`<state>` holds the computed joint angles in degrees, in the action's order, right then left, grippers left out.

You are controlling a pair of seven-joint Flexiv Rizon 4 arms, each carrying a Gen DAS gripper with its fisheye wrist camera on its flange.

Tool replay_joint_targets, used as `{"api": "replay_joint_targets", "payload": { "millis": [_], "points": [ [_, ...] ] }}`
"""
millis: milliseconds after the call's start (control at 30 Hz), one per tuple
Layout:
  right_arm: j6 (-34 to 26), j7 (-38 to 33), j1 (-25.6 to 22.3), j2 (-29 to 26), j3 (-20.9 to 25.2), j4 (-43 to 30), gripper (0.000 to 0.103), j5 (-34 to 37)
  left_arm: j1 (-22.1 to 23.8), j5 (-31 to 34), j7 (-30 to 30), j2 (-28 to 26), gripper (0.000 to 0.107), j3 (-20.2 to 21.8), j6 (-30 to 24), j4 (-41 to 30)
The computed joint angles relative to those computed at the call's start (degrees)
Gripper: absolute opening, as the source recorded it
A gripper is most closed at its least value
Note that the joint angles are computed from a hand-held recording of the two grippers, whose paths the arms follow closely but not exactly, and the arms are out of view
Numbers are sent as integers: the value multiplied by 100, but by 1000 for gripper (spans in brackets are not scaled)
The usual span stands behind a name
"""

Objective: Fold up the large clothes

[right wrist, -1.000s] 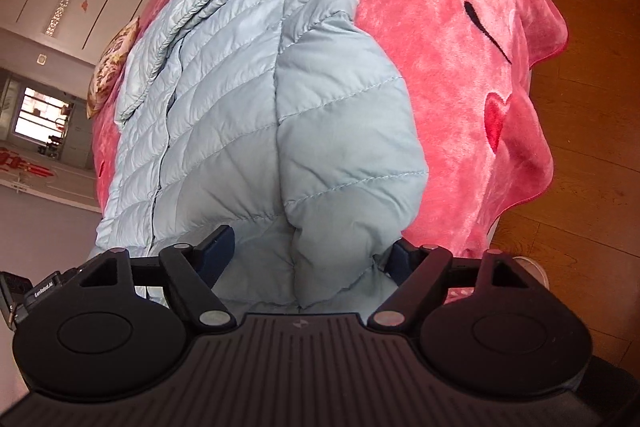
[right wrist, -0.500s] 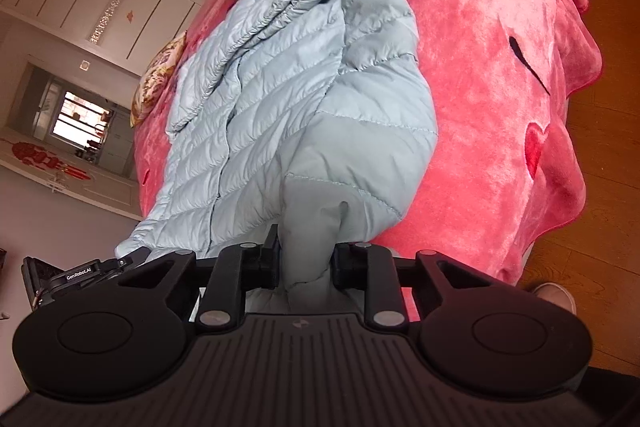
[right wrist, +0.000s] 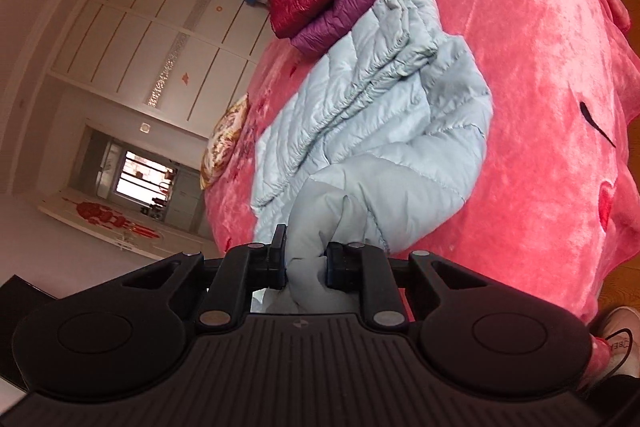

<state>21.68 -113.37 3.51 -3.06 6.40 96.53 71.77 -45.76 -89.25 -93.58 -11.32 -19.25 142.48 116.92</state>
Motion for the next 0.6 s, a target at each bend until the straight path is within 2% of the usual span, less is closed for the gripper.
{"api": "replay_joint_targets", "payload": {
  "millis": [67, 233, 367, 600],
  "points": [
    [33, 50, 13, -104, -9, -181, 21, 184, 117, 308, -152, 24, 8, 109, -115, -2],
    [412, 111, 112, -417, 116, -659, 21, 357, 463, 732, -58, -10, 8, 295, -354, -257],
    [853, 238, 198, -848, 289, -1200, 21, 363, 724, 710, 304, -69, 8, 382, -506, -525],
    [1720, 493, 323, -1725, 658, -2136, 21, 170, 1247, 815, 246, -243, 8, 579, -859, -725]
  ]
}}
